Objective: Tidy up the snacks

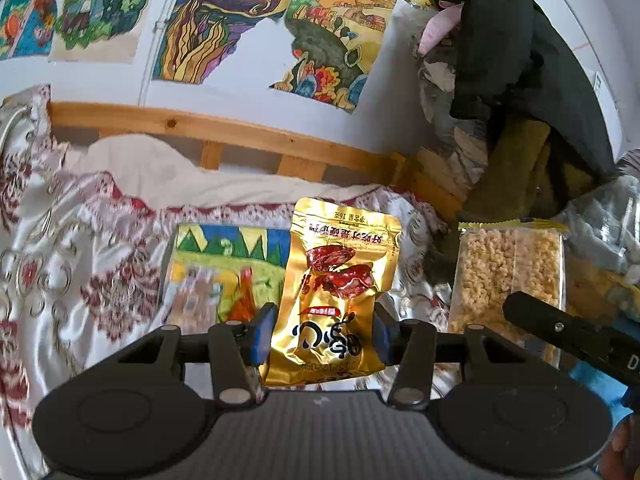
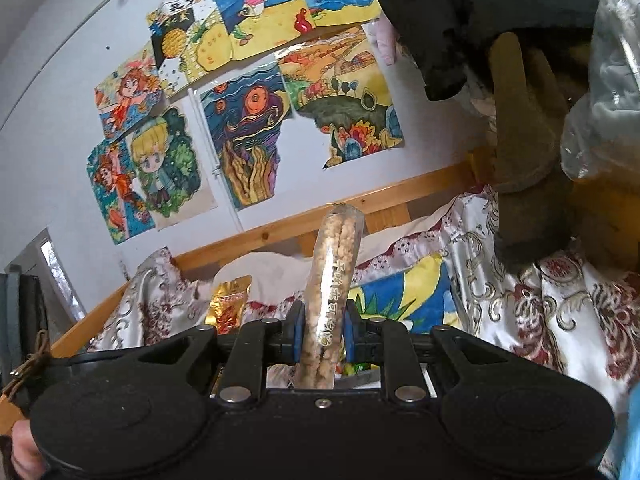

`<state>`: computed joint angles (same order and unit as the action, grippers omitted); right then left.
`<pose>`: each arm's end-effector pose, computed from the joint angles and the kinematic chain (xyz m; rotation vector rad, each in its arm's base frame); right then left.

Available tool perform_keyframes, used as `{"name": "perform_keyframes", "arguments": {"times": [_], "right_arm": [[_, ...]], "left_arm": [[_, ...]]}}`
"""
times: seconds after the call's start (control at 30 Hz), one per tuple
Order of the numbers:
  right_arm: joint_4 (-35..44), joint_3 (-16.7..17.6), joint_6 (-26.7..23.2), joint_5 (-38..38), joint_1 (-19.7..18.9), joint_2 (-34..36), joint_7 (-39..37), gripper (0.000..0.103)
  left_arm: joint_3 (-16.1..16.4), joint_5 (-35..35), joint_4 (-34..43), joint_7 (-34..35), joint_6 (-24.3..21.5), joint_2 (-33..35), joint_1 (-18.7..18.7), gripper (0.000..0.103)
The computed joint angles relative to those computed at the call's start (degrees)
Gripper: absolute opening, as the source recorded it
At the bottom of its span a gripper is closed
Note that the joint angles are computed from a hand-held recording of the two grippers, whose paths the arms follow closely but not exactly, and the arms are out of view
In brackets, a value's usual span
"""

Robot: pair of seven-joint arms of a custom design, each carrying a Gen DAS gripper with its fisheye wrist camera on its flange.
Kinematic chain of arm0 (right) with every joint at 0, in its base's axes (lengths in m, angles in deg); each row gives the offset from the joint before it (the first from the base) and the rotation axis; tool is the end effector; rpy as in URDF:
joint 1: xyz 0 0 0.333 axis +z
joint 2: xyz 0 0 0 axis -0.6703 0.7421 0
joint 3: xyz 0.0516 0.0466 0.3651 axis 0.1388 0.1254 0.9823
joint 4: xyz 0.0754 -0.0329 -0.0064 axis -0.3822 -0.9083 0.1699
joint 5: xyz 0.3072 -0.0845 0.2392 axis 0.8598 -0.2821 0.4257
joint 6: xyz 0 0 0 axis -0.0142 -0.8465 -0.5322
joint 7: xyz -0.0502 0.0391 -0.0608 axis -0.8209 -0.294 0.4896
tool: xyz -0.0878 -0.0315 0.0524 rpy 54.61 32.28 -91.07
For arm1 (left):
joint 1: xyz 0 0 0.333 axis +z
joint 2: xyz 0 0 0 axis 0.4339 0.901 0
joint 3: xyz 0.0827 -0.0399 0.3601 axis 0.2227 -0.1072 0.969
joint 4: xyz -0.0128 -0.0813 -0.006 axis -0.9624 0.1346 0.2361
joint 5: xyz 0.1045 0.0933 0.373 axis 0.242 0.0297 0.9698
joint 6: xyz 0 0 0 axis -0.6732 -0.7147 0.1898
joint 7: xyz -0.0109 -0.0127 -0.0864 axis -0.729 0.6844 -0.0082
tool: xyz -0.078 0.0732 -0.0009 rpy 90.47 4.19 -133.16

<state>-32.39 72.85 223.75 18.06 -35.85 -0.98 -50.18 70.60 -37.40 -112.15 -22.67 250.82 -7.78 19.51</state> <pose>0.6669 0.1153 0.6744 -1.5186 1.2003 -0.3881 0.6443 -0.1125 0.6512 -1.8628 1.4201 -1.1460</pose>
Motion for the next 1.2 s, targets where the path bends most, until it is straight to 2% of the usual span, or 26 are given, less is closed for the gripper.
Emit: {"name": "perform_keyframes", "arguments": {"times": [0.17, 0.43, 0.57, 0.7, 0.77, 0.83, 1.0, 1.07, 1.2], "right_arm": [[7.60, 1.73, 2.05, -1.82, -0.48, 7.57, 0.83, 0.021], [18.70, 6.47, 6.96, -7.67, -1.56, 20.20, 3.56, 0.021], [24.13, 4.37, 7.20, -16.60, 0.86, 26.05, 9.79, 0.021], [30.27, -2.29, 7.74, -27.71, 5.68, 31.86, 18.90, 0.021], [32.30, -5.81, 8.12, -32.66, 7.86, 33.91, 22.47, 0.021], [33.55, -7.68, 9.01, -36.46, 9.03, 35.47, 24.00, 0.021], [36.14, -9.28, 8.40, -42.69, 9.85, 38.21, 27.71, 0.021], [37.37, -7.63, 6.95, -43.63, 8.91, 39.09, 28.66, 0.021], [40.91, -4.52, 5.15, -45.59, 7.22, 41.17, 30.57, 0.021]], "left_arm": [[1.45, -0.70, 6.87, 0.75, -0.18, 6.19, -0.64, 0.053], [3.85, -9.13, 17.68, 5.67, 1.08, 17.52, -1.10, 0.053], [4.75, -12.13, 21.22, 8.77, 1.91, 21.85, -1.46, 0.053], [4.72, -14.78, 23.36, 11.43, 0.54, 24.82, -1.38, 0.053], [5.99, -14.82, 24.34, 11.83, -0.85, 26.13, -2.27, 0.053], [6.21, -15.16, 25.32, 11.94, -2.71, 27.08, -2.41, 0.053], [2.27, -18.21, 27.30, 14.74, -6.66, 28.60, 0.55, 0.053], [1.79, -19.06, 27.41, 15.32, -7.02, 28.76, 0.96, 0.053], [3.10, -18.13, 28.71, 15.16, -8.46, 29.61, 0.09, 0.054]]}}
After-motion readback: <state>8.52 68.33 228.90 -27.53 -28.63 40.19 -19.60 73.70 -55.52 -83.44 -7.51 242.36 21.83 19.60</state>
